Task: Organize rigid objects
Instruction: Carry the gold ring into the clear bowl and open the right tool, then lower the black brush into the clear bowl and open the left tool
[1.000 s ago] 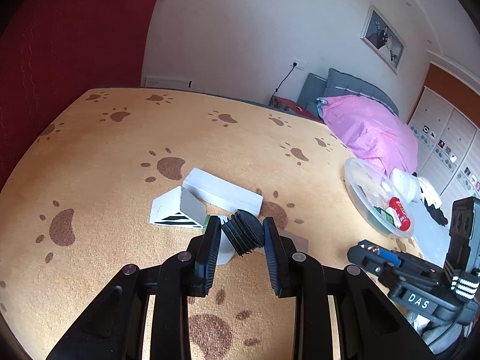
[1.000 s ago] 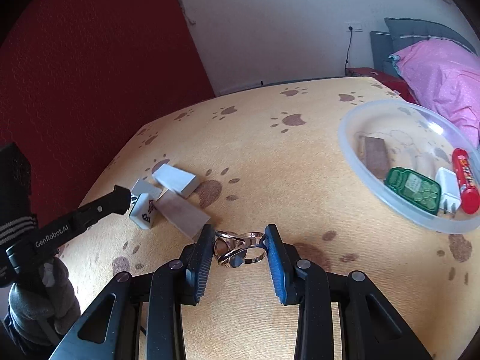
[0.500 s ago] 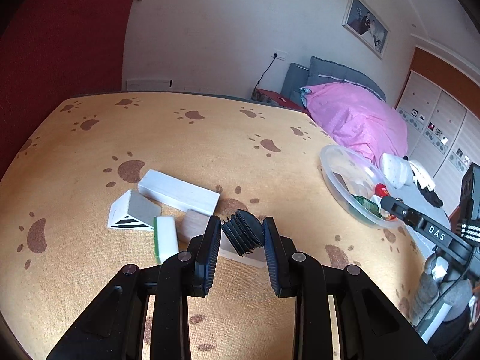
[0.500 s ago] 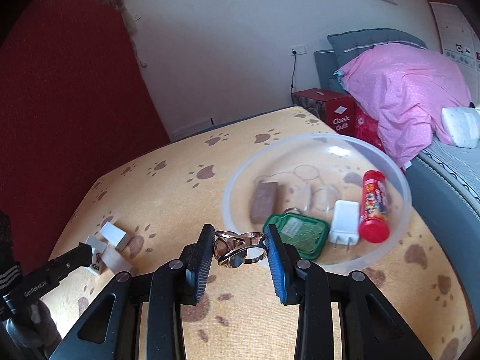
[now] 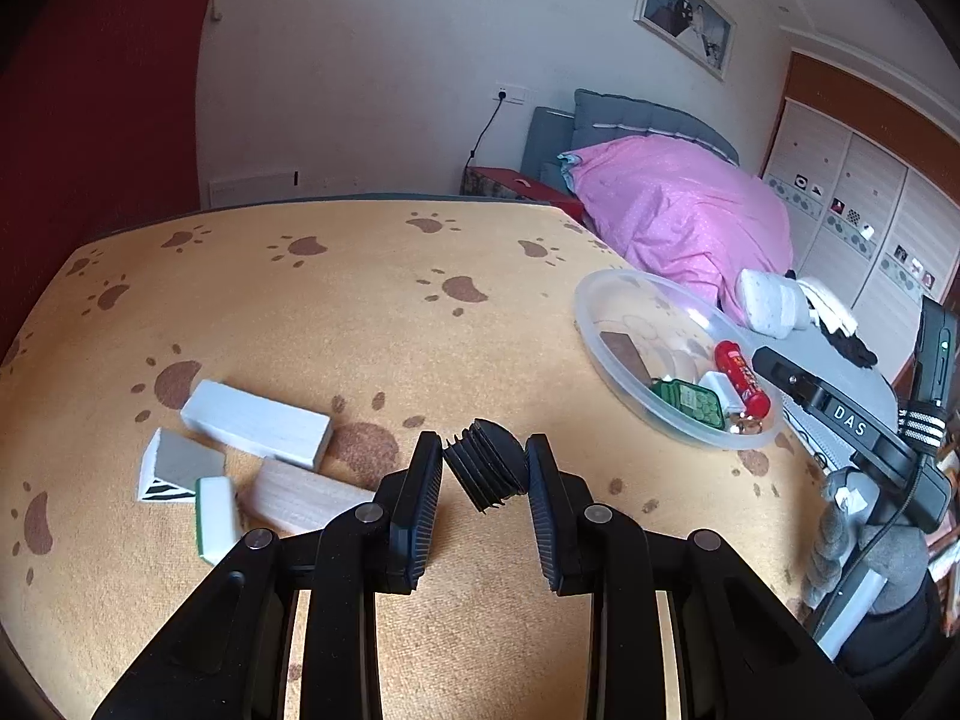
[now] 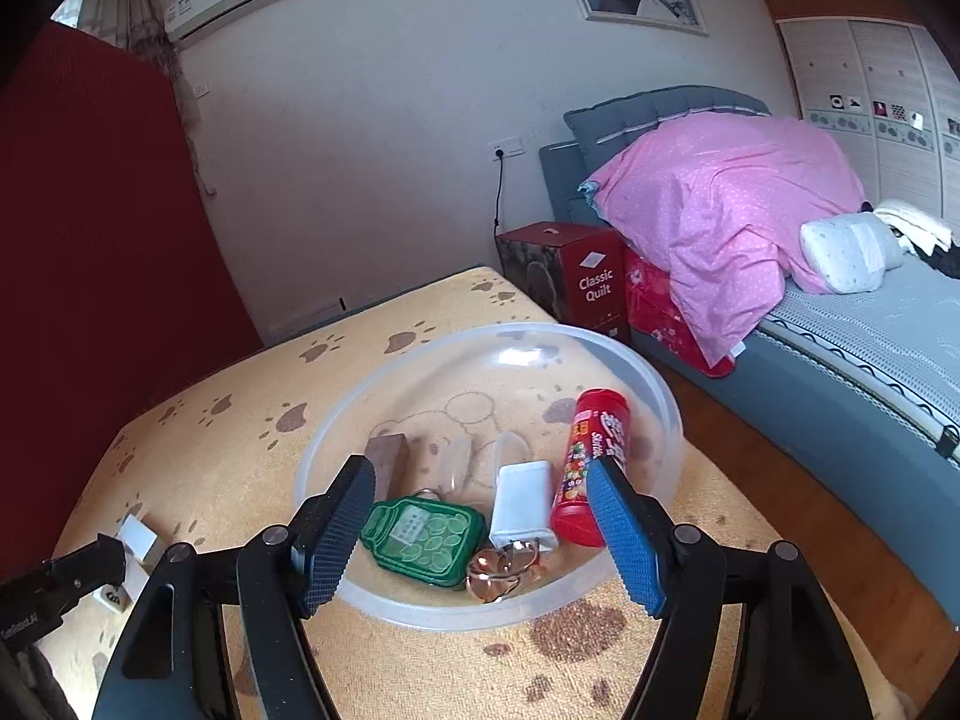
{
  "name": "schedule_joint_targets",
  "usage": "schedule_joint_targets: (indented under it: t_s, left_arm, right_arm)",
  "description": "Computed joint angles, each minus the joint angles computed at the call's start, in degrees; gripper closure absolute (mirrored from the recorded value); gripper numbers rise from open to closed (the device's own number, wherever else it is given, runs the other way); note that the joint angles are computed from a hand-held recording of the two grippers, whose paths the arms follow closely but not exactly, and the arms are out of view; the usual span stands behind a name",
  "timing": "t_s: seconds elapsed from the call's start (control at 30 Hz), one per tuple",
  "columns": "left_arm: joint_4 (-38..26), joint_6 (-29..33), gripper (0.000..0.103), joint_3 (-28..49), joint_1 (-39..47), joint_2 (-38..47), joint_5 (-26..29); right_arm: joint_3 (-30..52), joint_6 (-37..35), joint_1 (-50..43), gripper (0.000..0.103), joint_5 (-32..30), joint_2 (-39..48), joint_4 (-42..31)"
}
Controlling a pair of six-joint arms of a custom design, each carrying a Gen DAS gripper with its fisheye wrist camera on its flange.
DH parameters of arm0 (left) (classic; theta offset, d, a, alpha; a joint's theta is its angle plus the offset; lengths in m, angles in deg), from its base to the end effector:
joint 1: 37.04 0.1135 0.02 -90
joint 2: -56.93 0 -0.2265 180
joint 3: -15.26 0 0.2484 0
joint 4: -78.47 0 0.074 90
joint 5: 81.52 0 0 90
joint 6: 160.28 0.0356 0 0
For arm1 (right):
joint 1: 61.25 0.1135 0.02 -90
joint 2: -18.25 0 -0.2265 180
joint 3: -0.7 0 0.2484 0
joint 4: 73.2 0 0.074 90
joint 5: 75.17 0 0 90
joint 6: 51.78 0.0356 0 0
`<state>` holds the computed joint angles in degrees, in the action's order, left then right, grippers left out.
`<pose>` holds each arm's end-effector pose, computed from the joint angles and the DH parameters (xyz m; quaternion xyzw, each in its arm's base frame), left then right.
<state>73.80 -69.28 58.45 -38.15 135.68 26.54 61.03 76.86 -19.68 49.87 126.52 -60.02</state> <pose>0.2600 -0.0161 0.1215 0.0825 0.8945 -0.1428 0.4154 0.2695 0.2117 0.0854 0.1179 0.8482 0.0808 0.5100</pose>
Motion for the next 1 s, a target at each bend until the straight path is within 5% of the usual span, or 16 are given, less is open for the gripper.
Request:
schedule_joint_targets:
  t_s: [0.17,1.0]
  left_arm:
    - [0.1,-0.8,0.074,3.3,-4.7,3.4,-2.0]
    - [2.1,-4.3,0.068,26.6,-17.6,28.4,-1.6]
  right_arm:
    - [-0.3,1.0,0.6,0.024,4.4,0.9,1.7]
    - [-1.7,3.4,-0.1,0.019,4.5,0.6,1.9]
